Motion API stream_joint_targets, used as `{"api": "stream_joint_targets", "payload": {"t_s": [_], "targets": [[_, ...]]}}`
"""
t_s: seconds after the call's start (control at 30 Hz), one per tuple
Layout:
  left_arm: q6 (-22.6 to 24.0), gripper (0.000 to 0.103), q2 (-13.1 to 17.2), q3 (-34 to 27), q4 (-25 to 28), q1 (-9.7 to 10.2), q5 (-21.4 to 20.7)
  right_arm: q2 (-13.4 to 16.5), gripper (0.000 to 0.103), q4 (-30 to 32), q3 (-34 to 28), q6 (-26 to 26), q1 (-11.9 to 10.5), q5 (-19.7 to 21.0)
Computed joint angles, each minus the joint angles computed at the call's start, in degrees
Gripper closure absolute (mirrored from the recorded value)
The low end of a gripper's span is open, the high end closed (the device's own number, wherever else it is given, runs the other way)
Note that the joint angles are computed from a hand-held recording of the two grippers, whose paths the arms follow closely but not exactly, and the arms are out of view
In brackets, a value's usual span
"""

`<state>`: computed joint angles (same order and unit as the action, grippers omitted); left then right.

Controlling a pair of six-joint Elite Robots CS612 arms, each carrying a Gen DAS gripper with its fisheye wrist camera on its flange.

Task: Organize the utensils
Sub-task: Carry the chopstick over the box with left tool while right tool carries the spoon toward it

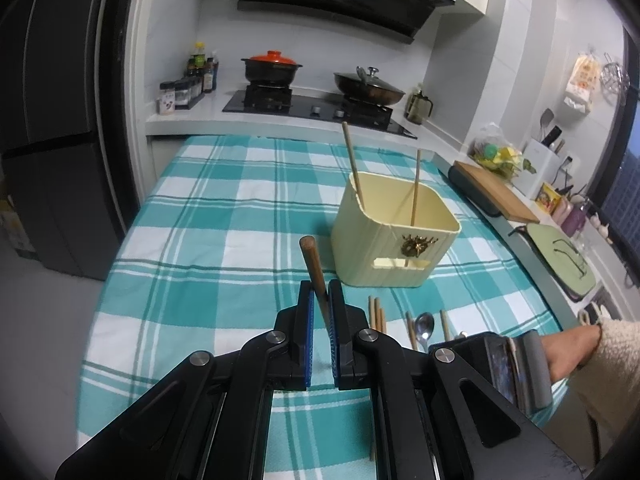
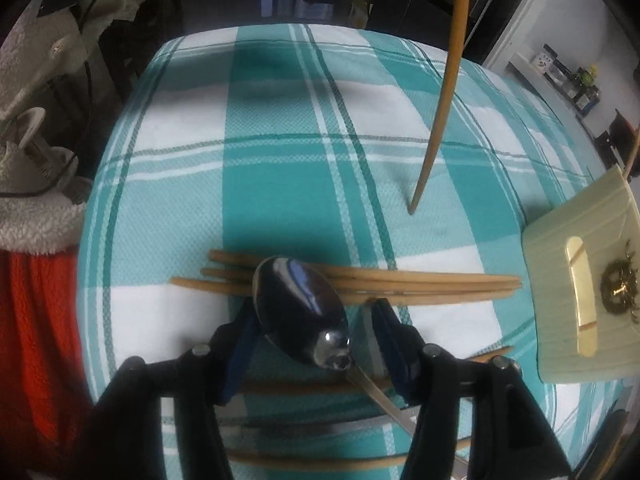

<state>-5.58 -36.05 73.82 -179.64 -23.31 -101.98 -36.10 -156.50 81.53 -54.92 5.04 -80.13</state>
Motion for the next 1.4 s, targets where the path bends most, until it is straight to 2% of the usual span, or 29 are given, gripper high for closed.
{"api": "stream_joint_targets", "payload": {"t_s": [0.1, 0.17, 0.27, 0.3, 0.37, 0.47, 0.5, 0.73, 0.77, 0.8, 0.87, 0.97, 1.1, 1.23, 1.27, 1.3, 1.33, 1.4], "targets": [[0.5, 0.098, 0.0, -0.3, 0.3, -0.14, 0.1, 0.7, 0.046, 2.9, -1.8, 1.4, -0.2, 2.3], [0.4, 0.098, 0.1, -0.5, 0.5, -0.17, 0.0, 0.6, 0.061, 2.5, -1.6, 2.2, -0.4, 3.1], [0.4, 0.098, 0.1, -0.5, 0.5, -0.16, -0.1, 0.3, 0.062, -0.3, -0.5, 4.6, -0.9, 3.7], [0.4, 0.098, 0.1, -0.5, 0.4, -0.16, -0.1, 0.1, 0.070, -1.4, -0.1, 5.9, -1.2, 4.3], [0.6, 0.098, 0.0, -0.6, 0.3, -0.24, -0.1, -0.5, 0.098, -4.9, 1.2, 8.8, -1.9, 5.6], [1.2, 0.098, -0.1, -0.7, 0.3, -0.57, 0.3, -1.8, 0.098, -10.9, 3.5, 15.1, -3.3, 7.9], [1.3, 0.098, 0.0, -0.9, 0.5, -0.63, 0.3, -2.1, 0.098, -11.8, 3.9, 16.6, -3.6, 7.4], [1.3, 0.098, 0.1, -1.1, 0.9, -0.86, 0.5, -3.6, 0.101, -16.6, 6.9, 20.4, -4.5, 3.8], [1.3, 0.098, 0.1, -1.1, 0.9, -0.87, 0.6, -3.7, 0.097, -16.3, 6.9, 21.0, -4.6, 4.0], [1.2, 0.098, 0.1, -1.2, 1.0, -0.91, 0.7, -3.7, 0.069, -15.0, 6.6, 21.5, -4.7, 4.2], [1.3, 0.098, 0.1, -1.2, 1.2, -0.97, 0.9, -3.3, 0.020, -13.1, 5.7, 21.1, -4.5, 2.3], [1.4, 0.098, -0.1, -0.9, 1.4, -0.99, 1.0, -2.5, 0.021, -10.5, 4.5, 15.8, -4.4, 4.7], [1.5, 0.098, -0.2, -0.9, 1.8, -1.07, 1.2, -0.1, 0.021, -8.3, 0.8, 11.4, -3.3, 2.6], [2.1, 0.098, -0.3, -1.1, 2.4, -1.08, 1.0, 2.7, 0.023, -0.2, -4.9, 9.4, -2.8, 0.6], [2.2, 0.098, -0.3, -1.2, 2.5, -1.11, 1.0, 3.0, 0.030, 2.1, -5.9, 10.2, -3.1, 2.9], [2.4, 0.098, -0.3, -1.2, 2.5, -1.13, 1.0, 3.2, 0.053, 3.2, -6.5, 11.2, -3.4, 3.8], [2.5, 0.098, -0.3, -1.2, 2.6, -1.14, 0.9, 3.2, 0.062, 2.4, -6.6, 11.8, -3.5, 4.7], [2.6, 0.098, -0.3, -1.2, 2.6, -1.08, 0.7, 3.0, 0.062, 2.4, -6.6, 13.8, -3.8, 5.6]]}}
